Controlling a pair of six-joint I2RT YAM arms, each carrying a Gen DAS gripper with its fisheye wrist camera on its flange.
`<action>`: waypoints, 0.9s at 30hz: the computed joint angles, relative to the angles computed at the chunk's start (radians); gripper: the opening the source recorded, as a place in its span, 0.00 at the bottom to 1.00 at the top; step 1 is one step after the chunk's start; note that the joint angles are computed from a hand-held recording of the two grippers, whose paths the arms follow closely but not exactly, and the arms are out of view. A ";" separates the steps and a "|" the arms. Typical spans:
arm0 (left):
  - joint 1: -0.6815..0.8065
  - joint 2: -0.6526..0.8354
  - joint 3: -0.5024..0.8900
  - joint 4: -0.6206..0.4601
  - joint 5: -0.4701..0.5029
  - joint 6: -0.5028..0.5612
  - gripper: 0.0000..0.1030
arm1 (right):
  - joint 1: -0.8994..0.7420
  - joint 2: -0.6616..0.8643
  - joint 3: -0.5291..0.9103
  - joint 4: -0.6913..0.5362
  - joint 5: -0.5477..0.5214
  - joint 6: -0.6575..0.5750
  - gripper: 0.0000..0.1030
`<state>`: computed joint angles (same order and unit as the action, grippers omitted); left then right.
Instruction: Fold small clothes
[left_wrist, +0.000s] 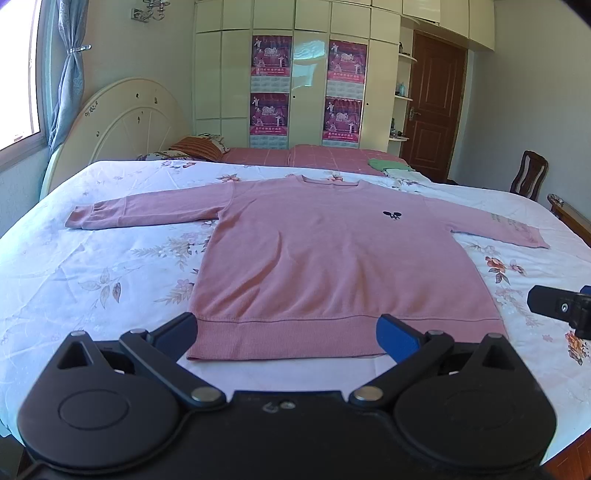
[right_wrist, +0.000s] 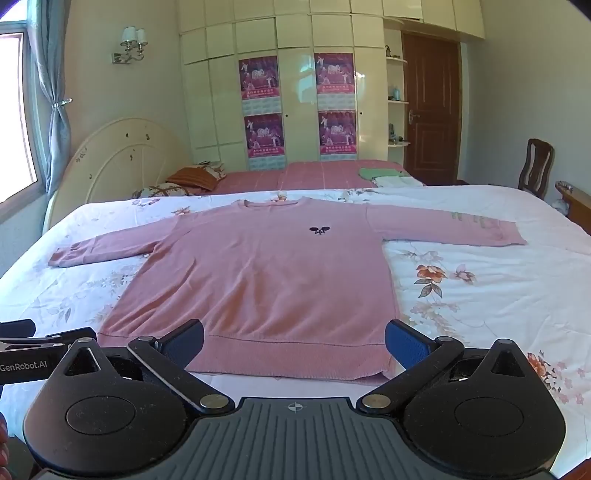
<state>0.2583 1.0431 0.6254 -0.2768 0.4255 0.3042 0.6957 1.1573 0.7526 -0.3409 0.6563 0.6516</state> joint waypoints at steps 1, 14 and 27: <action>0.001 0.002 0.001 0.000 0.002 0.001 1.00 | 0.000 -0.001 0.000 -0.002 0.001 0.001 1.00; 0.007 0.003 0.008 -0.004 0.009 0.007 1.00 | 0.005 0.001 -0.003 0.007 0.009 0.008 1.00; 0.015 -0.007 0.012 -0.019 0.015 0.013 1.00 | 0.011 0.000 -0.006 0.009 0.014 0.008 1.00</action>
